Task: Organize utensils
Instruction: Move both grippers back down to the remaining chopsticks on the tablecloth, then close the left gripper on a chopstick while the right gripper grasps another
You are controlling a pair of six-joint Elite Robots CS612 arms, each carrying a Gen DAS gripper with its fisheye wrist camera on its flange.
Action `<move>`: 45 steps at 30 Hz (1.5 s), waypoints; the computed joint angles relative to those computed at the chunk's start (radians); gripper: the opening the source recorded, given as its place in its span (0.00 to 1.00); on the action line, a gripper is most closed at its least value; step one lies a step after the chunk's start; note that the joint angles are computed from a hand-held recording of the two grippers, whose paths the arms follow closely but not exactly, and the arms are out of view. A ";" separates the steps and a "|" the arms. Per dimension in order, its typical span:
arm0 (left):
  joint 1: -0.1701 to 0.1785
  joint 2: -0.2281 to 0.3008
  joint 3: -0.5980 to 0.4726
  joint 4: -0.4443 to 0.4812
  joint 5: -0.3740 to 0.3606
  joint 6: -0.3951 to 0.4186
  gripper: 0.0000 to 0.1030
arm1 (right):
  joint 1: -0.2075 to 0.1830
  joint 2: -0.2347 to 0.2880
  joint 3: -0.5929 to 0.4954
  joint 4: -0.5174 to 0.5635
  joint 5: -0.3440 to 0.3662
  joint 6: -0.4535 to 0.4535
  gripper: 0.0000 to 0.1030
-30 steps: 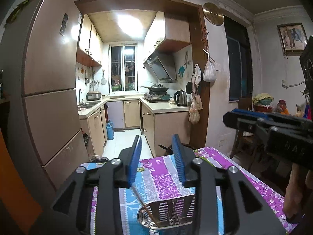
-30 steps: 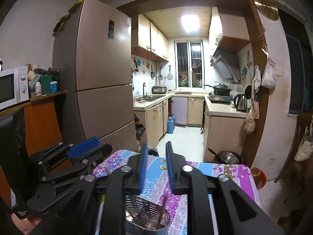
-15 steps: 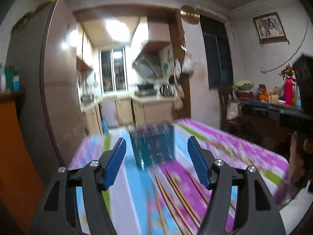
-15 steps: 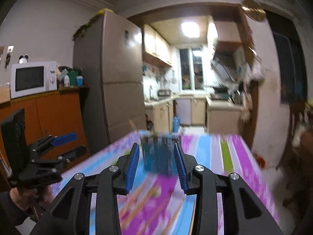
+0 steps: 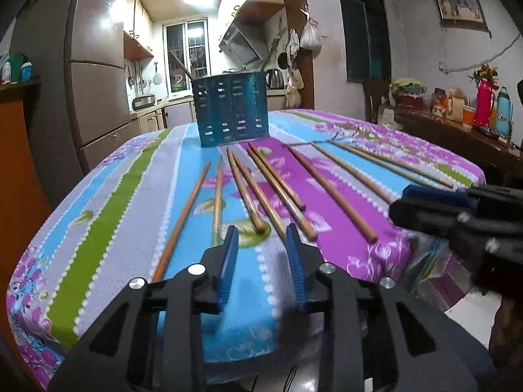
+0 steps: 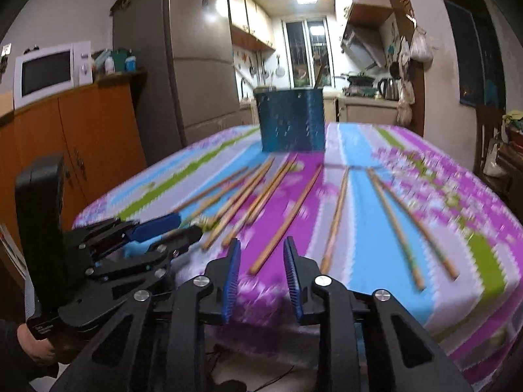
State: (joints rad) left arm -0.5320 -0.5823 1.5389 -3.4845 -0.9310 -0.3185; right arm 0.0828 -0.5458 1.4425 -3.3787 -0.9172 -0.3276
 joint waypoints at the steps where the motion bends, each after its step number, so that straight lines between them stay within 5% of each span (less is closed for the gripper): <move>1: -0.003 0.004 0.003 -0.007 0.000 0.003 0.24 | 0.002 0.002 -0.002 0.002 -0.007 -0.003 0.24; 15: -0.019 0.013 0.007 -0.065 -0.005 0.047 0.24 | 0.016 0.015 -0.031 0.038 -0.066 0.007 0.12; 28: -0.022 0.043 -0.036 -0.056 0.020 0.074 0.24 | 0.015 0.039 -0.046 -0.033 -0.081 0.046 0.12; 31: -0.022 0.043 -0.036 -0.052 0.022 0.060 0.11 | 0.016 0.041 -0.045 -0.051 -0.091 0.046 0.12; 45: -0.022 0.048 -0.038 -0.063 0.036 0.058 0.13 | 0.015 0.055 -0.068 -0.051 -0.092 0.067 0.13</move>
State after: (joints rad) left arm -0.5541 -0.5339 1.5009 -3.5477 -0.8953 -0.2602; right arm 0.0978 -0.4911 1.3740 -3.4295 -1.0092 -0.2606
